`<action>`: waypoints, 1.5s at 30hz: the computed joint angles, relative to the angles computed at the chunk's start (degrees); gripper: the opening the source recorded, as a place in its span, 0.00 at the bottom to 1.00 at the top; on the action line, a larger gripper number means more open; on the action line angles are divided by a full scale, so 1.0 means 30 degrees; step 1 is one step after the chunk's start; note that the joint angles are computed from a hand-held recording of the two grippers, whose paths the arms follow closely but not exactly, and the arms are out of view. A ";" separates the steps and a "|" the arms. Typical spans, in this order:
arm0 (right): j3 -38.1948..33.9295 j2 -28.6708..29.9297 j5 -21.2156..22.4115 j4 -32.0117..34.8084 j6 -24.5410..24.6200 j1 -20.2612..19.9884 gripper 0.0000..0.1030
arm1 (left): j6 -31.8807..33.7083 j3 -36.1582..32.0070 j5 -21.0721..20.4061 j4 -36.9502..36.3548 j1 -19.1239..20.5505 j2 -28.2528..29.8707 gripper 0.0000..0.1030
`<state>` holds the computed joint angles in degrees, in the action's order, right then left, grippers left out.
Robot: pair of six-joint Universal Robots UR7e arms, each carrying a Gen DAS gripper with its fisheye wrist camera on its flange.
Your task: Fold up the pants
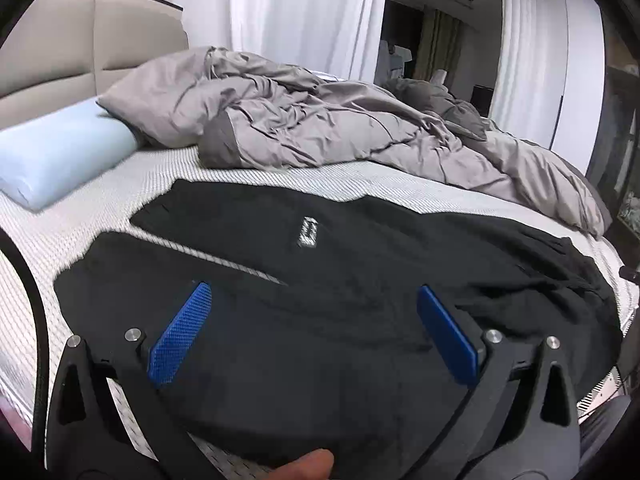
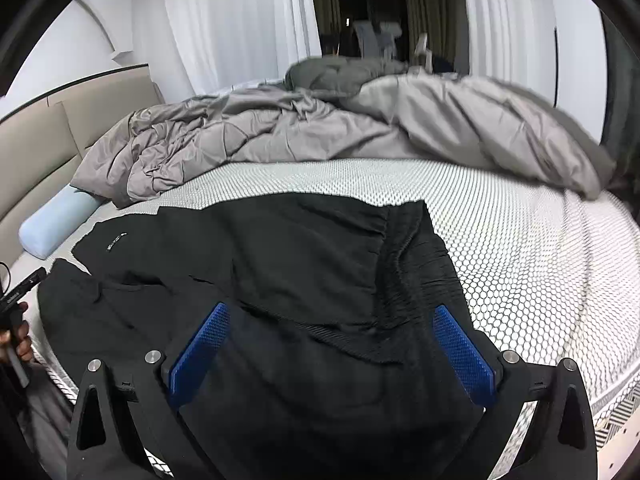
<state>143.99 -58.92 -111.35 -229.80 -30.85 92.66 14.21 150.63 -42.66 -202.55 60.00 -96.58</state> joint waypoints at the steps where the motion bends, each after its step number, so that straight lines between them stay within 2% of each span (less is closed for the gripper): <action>1: -0.0138 -0.0732 0.0342 0.1373 0.0264 -0.0273 1.00 | -0.0005 -0.0405 -0.0053 0.0469 0.0225 -0.0101 0.99; 3: -0.0806 -0.2145 0.1352 0.4816 0.1035 -0.1006 0.97 | -0.0393 -0.1419 -0.0501 0.2019 0.0982 -0.0498 0.99; 6: -0.2291 -0.3149 0.2095 0.9102 0.1835 -0.1627 0.72 | -0.0515 -0.2837 -0.0596 0.3750 0.2048 -0.0698 0.99; 10: -0.4826 -0.2706 0.1905 1.2371 0.2703 -0.1967 0.72 | -0.0041 -0.3680 -0.0264 0.3897 0.3071 -0.0740 0.99; 12: -0.6478 -0.2102 0.1489 1.4133 0.3456 -0.2209 0.72 | -0.0126 -0.3781 -0.0777 0.3870 0.3676 -0.0846 0.99; 15: -0.8961 -0.1163 0.1713 1.6881 0.5106 -0.2917 0.69 | 0.0023 -0.3639 -0.1116 0.3450 0.4434 -0.0901 0.99; 17: -1.0416 -0.0300 0.0658 1.7740 0.5622 -0.2917 0.57 | 0.0298 -0.3481 -0.0986 0.2827 0.4749 -0.0728 0.99; 18: -1.1153 0.0177 0.0171 1.8204 0.5724 -0.2902 0.49 | 0.0448 -0.3429 -0.1009 0.2607 0.4975 -0.0662 0.99; 19: -1.1625 0.0511 -0.0049 1.8359 0.5845 -0.2903 0.33 | 0.0528 -0.3300 -0.0917 0.2320 0.5063 -0.0556 0.99; 20: -1.2093 0.0800 -0.0074 1.8453 0.5723 -0.2919 0.25 | 0.0586 -0.3295 -0.0925 0.2173 0.5272 -0.0454 0.99; 21: -1.2616 0.1111 0.0025 1.8501 0.5215 -0.2824 0.11 | 0.0613 -0.3244 -0.0845 0.1988 0.5357 -0.0328 0.99; 22: -1.2879 0.1296 -0.0044 1.8396 0.4843 -0.2714 0.07 | 0.0639 -0.3174 -0.0692 0.1832 0.5431 -0.0257 0.99; 24: -1.3871 0.2165 -0.1287 1.6791 0.3326 -0.2024 0.06 | 0.0714 -0.3338 -0.0589 0.1513 0.5808 0.0036 0.99; 26: -1.5410 0.3044 -0.2683 1.5985 0.2789 -0.1531 0.07 | 0.0354 -0.3650 -0.0334 0.1591 0.6083 0.0306 0.99; 28: -1.7294 0.4002 -0.4098 1.6000 0.2282 -0.1133 0.13 | -0.0381 -0.3821 -0.0181 0.1650 0.6484 0.0259 0.99; 29: -1.7730 0.4132 -0.4519 1.6541 0.2598 -0.1069 0.20 | -0.0750 -0.3867 -0.0354 0.1785 0.6726 0.0079 0.99; 30: -1.8267 0.4331 -0.5408 1.7253 0.3447 -0.0942 0.33 | -0.1072 -0.3823 -0.0515 0.1897 0.6920 -0.0173 0.99; 31: -1.8178 0.4299 -0.5683 1.7165 0.3690 -0.0883 0.48 | -0.1253 -0.3789 -0.0666 0.1987 0.7050 -0.0370 0.99; 32: -1.7515 0.3999 -0.5863 1.6277 0.3592 -0.0779 0.56 | -0.1501 -0.3685 -0.0938 0.2107 0.7316 -0.0735 0.99; 33: -1.6632 0.3619 -0.5490 1.5125 0.3191 -0.0816 0.68 | -0.1628 -0.3649 -0.1068 0.2209 0.7469 -0.0941 0.99; 34: -1.5458 0.3030 -0.4767 1.4055 0.2875 -0.0854 0.71 | -0.1710 -0.3625 -0.1297 0.2429 0.7706 -0.1229 0.99; 35: -1.3484 0.1949 -0.3455 1.2477 0.2653 -0.0988 0.78 | -0.1928 -0.3583 -0.1527 0.2869 0.7988 -0.1583 0.99; 36: -1.2191 0.1241 -0.2651 1.1582 0.2714 -0.1102 0.85 | -0.2113 -0.3579 -0.1660 0.3286 0.8156 -0.1837 0.99; 38: -0.8794 -0.0437 -0.0745 0.9039 0.3061 -0.1599 0.93 | -0.2686 -0.3559 -0.1536 0.4058 0.8452 -0.2199 0.99; 40: -0.6015 -0.1627 0.0089 0.7145 0.3299 -0.1946 0.93 | -0.3410 -0.3486 -0.1387 0.4580 0.8637 -0.2453 0.99; 42: -0.3652 -0.2331 0.0875 0.5190 0.3765 -0.2396 0.94 | -0.4455 -0.3502 -0.2926 0.5571 0.9498 -0.2897 0.99; 45: -0.1037 -0.2501 0.1985 0.2452 0.4428 -0.3065 0.94 | -0.5025 -0.3773 -0.5165 0.6433 1.0627 -0.2953 0.89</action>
<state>140.88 -66.42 -105.39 -222.44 -17.57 83.47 -0.86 139.31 -58.15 -183.25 91.88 -105.44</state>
